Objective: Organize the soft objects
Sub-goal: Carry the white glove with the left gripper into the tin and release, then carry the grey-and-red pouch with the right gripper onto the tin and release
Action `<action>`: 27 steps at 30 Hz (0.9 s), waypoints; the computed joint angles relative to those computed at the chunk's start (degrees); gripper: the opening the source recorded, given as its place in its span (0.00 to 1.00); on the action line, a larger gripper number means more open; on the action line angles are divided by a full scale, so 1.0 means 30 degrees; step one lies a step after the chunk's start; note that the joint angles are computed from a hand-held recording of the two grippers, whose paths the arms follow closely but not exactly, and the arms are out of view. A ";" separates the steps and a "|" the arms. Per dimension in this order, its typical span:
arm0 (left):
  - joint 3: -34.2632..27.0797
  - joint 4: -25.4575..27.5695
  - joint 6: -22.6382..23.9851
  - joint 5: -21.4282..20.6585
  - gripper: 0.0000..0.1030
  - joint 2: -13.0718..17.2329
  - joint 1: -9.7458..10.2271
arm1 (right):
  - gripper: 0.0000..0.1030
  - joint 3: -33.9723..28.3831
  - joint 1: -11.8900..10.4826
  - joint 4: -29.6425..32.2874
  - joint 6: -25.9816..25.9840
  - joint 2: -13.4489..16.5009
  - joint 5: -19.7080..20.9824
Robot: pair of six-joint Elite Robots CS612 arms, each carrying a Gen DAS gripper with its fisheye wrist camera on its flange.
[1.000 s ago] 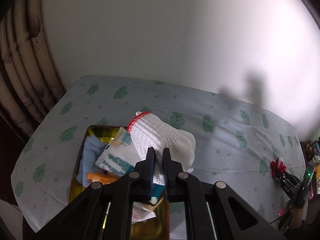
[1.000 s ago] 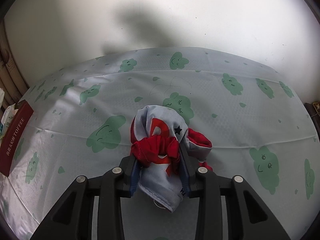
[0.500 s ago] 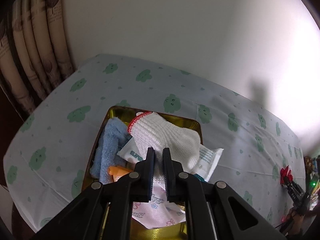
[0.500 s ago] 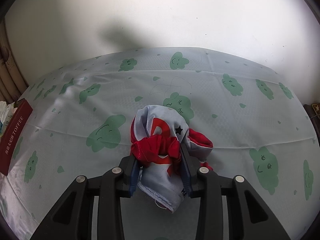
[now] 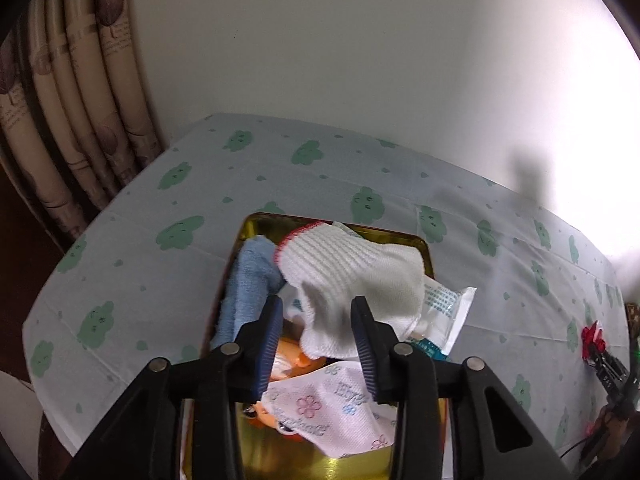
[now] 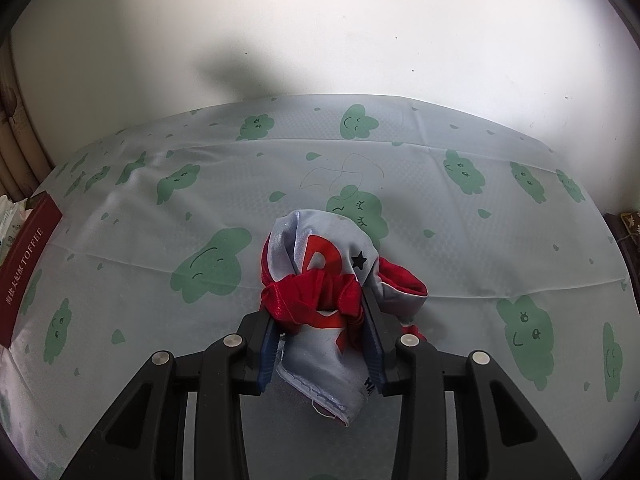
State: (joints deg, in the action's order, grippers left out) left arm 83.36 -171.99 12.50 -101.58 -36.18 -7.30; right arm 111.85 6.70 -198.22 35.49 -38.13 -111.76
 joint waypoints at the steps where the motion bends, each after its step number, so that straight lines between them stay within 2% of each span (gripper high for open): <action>1: 0.0134 -0.0353 0.0028 0.0184 0.35 -0.0042 -0.0011 | 0.35 -0.0021 0.0017 0.0066 -0.0034 -0.0001 -0.0063; 6: 0.1238 -0.2647 -0.0165 0.1081 0.36 -0.0431 0.0013 | 0.35 -0.0082 0.0050 0.0198 -0.0174 0.0014 -0.0221; 12: 0.2305 -0.4400 -0.0640 0.1910 0.37 -0.0691 0.0249 | 0.32 -0.0122 0.0119 0.0209 -0.0270 -0.0002 -0.0529; 18: 0.3318 -0.6391 -0.0387 0.2950 0.38 -0.0698 0.0456 | 0.28 -0.0168 0.0234 0.0324 -0.0391 -0.0064 -0.0864; 27: 0.3836 -0.7473 -0.1095 0.2815 0.41 -0.0538 0.0832 | 0.26 -0.0662 0.0787 0.1188 -0.0501 -0.0406 -0.1260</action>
